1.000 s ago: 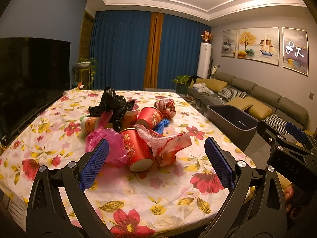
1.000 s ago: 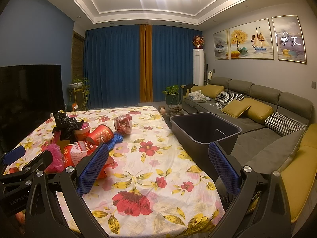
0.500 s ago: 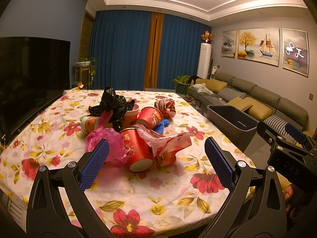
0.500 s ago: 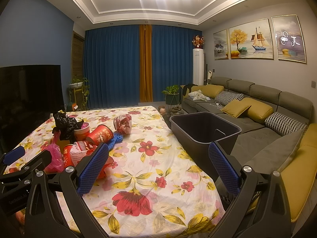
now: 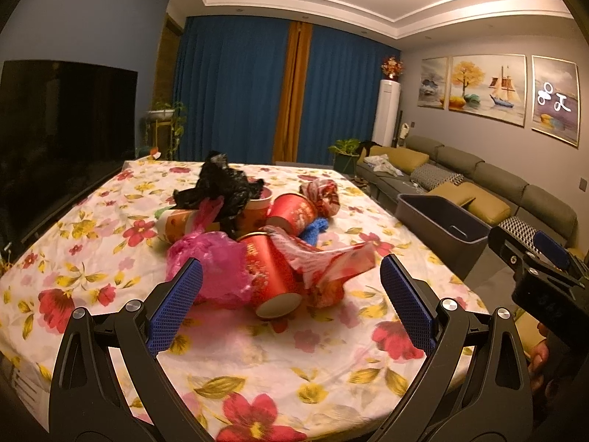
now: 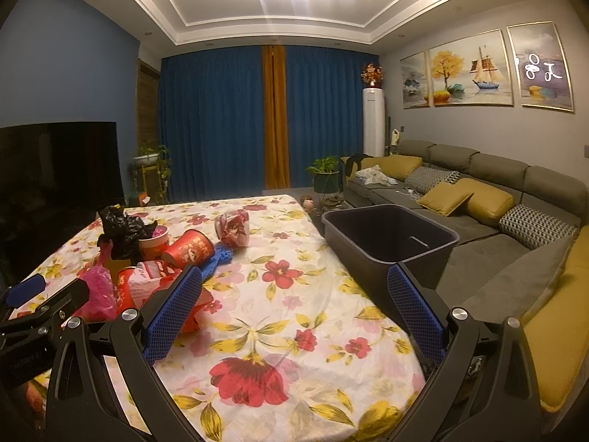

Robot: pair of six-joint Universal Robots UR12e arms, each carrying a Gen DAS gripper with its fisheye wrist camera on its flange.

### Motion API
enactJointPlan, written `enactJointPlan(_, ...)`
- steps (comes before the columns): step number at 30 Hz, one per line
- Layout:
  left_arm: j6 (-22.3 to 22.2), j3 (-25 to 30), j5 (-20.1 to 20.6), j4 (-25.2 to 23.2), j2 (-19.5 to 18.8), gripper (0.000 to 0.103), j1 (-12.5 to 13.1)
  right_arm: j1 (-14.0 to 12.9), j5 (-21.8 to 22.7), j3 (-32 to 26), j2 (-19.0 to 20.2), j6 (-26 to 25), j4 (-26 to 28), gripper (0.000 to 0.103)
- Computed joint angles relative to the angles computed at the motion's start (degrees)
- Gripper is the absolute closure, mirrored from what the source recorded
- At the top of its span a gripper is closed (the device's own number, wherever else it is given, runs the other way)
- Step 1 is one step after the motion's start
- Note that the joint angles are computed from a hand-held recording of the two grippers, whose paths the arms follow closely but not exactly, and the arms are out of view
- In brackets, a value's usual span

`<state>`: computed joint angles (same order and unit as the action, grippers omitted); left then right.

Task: Collect trash
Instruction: 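Grasp the pink plastic bag with the left tool while the right tool grasps the red-white wrapper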

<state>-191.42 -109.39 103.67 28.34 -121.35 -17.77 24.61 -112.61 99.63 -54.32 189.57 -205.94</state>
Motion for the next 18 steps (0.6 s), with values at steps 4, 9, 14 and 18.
enactJointPlan(4, -1.9, -0.4, 0.3, 0.5, -0.1, 0.008, 0.7, -0.4, 4.4, -1.5, 1.3, -0.4, 1.2, 0.005)
enactJointPlan(9, -4.1, -0.8, 1.8, 0.3, -0.2, 0.008, 2.0, -0.1, 8.0, -4.2, 3.6, -2.9, 1.4, 0.006)
enactJointPlan(14, -6.0, -1.0, 1.3, -0.4, -0.4, 0.008, 3.5, -0.2, 13.8, -7.1, 5.5, -3.7, 4.2, 0.012)
enactJointPlan(18, -5.8, -0.6, 0.3, -1.5, -0.7, 0.008, 4.5, -0.2, 15.4, -9.9, 7.2, -4.6, 5.8, 0.015)
